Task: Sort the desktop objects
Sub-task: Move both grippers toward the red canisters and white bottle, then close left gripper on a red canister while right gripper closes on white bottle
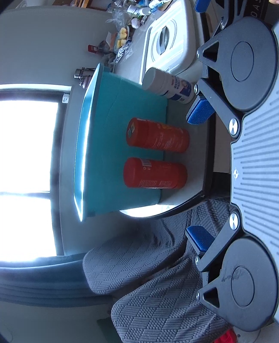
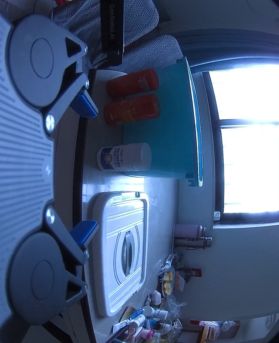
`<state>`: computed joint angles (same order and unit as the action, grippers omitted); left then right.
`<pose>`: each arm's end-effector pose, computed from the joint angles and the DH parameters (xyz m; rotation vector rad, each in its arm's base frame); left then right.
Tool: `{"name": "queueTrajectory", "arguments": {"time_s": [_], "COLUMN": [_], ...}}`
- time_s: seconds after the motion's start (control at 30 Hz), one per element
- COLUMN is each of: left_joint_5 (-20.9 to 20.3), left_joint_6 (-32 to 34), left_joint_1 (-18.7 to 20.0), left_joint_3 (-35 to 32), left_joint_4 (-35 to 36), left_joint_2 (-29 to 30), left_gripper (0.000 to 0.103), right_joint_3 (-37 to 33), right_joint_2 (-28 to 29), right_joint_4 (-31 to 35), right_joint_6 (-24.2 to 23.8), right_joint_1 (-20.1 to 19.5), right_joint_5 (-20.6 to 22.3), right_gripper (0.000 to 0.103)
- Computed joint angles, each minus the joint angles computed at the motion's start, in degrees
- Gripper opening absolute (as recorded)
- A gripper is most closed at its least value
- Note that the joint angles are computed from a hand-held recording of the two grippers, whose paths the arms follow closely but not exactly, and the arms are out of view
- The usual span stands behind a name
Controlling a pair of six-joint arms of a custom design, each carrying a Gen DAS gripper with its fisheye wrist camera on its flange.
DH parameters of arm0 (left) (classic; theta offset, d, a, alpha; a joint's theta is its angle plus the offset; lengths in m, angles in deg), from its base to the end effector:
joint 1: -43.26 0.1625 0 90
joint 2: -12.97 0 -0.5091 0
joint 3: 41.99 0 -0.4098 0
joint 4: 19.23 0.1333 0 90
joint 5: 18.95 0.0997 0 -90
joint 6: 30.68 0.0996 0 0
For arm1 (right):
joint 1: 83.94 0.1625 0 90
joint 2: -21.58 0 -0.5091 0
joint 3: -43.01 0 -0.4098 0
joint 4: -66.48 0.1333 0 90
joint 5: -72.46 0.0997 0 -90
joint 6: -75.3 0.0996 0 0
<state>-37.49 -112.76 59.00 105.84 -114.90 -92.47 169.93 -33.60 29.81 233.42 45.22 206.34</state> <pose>-0.1578 -0.2811 0.2920 0.3370 2.0101 -1.2609 0.3154 -0.2855 0.0684 0.7287 -2.1537 1.2783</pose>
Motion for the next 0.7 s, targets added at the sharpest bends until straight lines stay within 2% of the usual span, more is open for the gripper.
{"name": "queueTrajectory", "arguments": {"time_s": [0.1,0.17,0.2,0.47,0.53,0.63,0.7], "left_joint_5": [1.5,2.4,2.7,3.9,4.0,4.3,4.3], "left_joint_6": [8.0,13.4,15.7,38.3,42.2,50.3,53.8], "left_joint_1": [2.7,4.6,5.4,11.6,12.7,14.7,15.7], "left_joint_3": [1.3,2.2,2.4,5.3,5.7,6.0,5.8], "left_joint_4": [-10.6,-18.0,-21.3,-54.3,-60.5,-72.7,-77.7], "left_joint_2": [1.4,3.1,4.1,13.3,15.5,19.9,21.9], "left_gripper": [0.101,0.101,0.101,0.101,0.101,0.101,0.101], "right_joint_3": [-1.1,-1.0,-1.3,-3.4,-4.1,-4.8,-5.5], "right_joint_2": [1.7,-0.3,0.0,3.2,2.7,4.0,4.1], "right_joint_4": [-0.5,0.2,0.4,-1.2,-0.7,-1.7,-1.0], "right_joint_6": [-0.3,-2.1,-2.2,-3.0,-3.9,-4.6,-4.8], "right_joint_1": [0.3,-2.8,-3.1,-3.4,-4.9,-5.0,-5.7], "right_joint_5": [0.1,-3.0,-3.4,-3.6,-4.9,-4.8,-5.2], "right_gripper": [0.102,0.102,0.102,0.103,0.102,0.102,0.102]}}
